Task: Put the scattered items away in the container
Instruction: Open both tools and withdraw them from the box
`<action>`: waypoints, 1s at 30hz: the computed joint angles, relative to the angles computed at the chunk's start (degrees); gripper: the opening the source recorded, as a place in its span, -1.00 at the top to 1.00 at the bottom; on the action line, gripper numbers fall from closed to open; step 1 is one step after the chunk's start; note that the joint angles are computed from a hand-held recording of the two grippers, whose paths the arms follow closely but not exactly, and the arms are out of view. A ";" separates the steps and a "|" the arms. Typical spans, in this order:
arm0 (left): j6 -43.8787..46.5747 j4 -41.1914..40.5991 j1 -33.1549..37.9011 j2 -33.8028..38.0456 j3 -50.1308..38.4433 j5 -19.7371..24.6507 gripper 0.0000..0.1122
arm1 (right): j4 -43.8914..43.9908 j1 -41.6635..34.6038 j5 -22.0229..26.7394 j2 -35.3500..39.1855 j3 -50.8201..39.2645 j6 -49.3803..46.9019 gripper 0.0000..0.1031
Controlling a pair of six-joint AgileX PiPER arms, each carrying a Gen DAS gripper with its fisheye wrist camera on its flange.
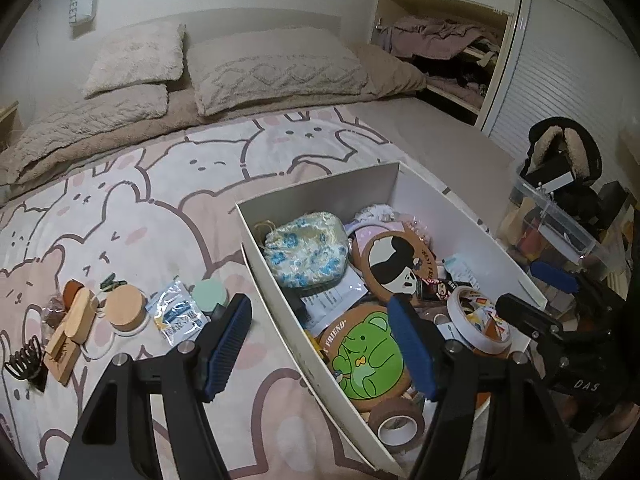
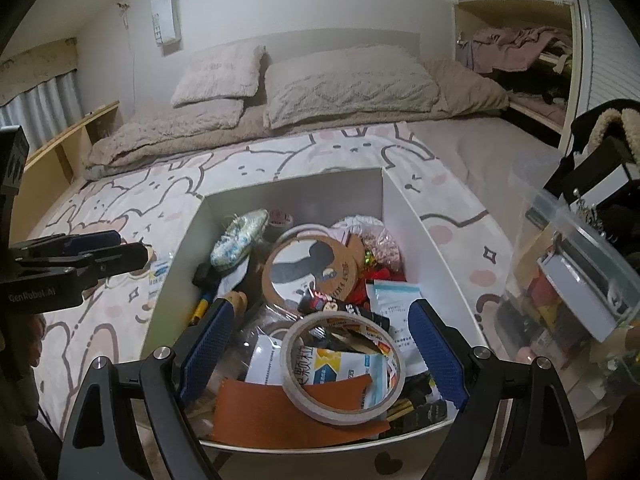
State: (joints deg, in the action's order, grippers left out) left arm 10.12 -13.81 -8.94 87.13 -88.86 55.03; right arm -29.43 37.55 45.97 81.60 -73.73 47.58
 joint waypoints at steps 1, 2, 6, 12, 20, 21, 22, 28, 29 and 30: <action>-0.15 0.28 0.12 -0.50 -0.03 0.00 -0.26 | -0.62 0.40 0.40 -0.13 -0.43 0.45 -0.72; -0.23 0.48 0.25 -0.90 -0.04 -0.02 -0.26 | -1.34 0.87 0.89 -0.24 -0.90 0.96 -0.72; -0.43 0.91 1.01 -2.84 -0.03 0.22 -0.26 | -3.92 2.79 2.75 -0.47 -2.91 2.42 -0.73; -1.03 1.60 2.31 -6.13 0.38 0.21 -0.41 | -8.22 6.39 5.63 -1.38 -4.90 5.17 -1.00; -0.98 1.14 4.53 -10.34 0.71 0.42 -0.63 | -12.17 11.02 9.78 -2.16 -7.78 6.23 -1.00; -0.82 0.94 4.96 -11.01 0.76 0.50 -0.66 | -12.69 11.71 10.40 -2.34 -8.23 6.47 -1.00; -0.66 0.65 5.43 -11.76 0.83 0.57 -0.68 | -13.23 12.38 10.99 -2.57 -8.59 6.75 -1.00; 1.13 0.11 7.52 -16.90 2.13 -0.05 -0.83 | -17.61 17.18 14.61 -3.39 -10.29 8.91 -1.00; 1.33 0.20 7.69 -17.63 2.22 0.06 -0.83 | -18.48 18.14 15.30 -3.59 -10.32 9.43 -1.00; 1.69 0.03 7.97 -18.38 2.33 0.33 -0.83 | -19.27 19.08 16.01 -3.73 -10.42 9.89 -1.00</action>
